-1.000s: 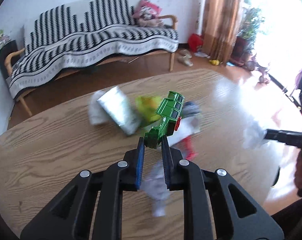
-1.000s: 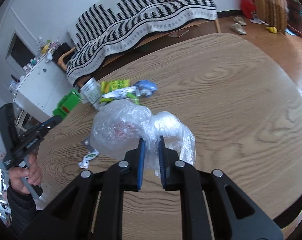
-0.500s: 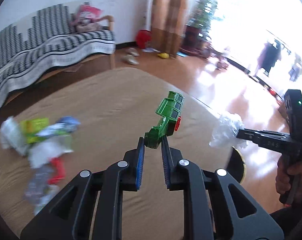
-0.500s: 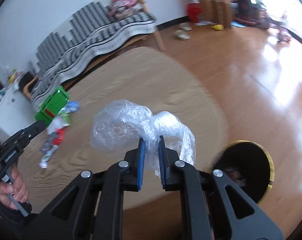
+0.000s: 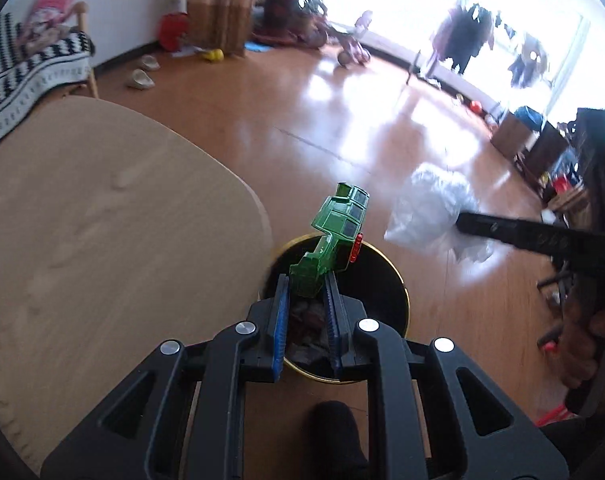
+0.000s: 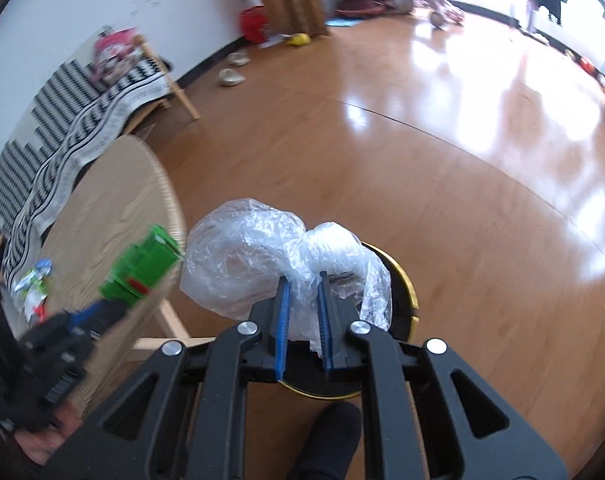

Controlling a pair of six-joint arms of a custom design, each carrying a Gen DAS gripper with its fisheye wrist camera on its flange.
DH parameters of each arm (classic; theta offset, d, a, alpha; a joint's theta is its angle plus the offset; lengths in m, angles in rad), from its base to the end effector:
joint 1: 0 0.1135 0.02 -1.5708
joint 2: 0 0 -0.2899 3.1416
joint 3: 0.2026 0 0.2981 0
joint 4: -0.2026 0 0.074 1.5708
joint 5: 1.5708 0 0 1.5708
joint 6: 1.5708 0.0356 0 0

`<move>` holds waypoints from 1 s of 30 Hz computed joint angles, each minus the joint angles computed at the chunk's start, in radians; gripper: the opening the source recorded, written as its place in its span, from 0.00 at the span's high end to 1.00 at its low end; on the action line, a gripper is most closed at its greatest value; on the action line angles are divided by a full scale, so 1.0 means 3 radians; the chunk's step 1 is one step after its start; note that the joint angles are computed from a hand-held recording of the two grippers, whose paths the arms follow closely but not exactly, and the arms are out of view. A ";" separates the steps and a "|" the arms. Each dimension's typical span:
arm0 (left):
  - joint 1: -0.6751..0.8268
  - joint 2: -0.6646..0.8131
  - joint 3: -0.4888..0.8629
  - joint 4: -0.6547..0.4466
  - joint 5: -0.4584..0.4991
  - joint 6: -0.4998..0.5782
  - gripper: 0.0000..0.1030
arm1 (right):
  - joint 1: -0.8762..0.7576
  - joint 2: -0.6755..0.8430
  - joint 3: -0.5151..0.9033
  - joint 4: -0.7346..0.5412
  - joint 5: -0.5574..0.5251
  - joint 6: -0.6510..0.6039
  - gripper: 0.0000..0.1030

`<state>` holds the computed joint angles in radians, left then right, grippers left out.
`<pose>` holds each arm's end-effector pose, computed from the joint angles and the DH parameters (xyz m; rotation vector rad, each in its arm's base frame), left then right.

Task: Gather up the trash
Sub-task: 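Carry both items over the black bin while the left gripper opens, dropping the green item, then open the right gripper over the bin to drop the clear bag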

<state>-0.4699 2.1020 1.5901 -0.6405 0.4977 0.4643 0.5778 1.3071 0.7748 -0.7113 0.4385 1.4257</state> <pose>0.4324 -0.2386 0.1765 1.3206 2.3011 -0.6748 0.2266 0.1297 0.1963 1.1567 2.3305 0.0494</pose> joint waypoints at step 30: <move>-0.0048 0.0233 0.0236 -0.0240 0.0215 0.0071 0.34 | -0.0351 0.0237 -0.0001 0.0193 -0.0387 -0.0203 0.87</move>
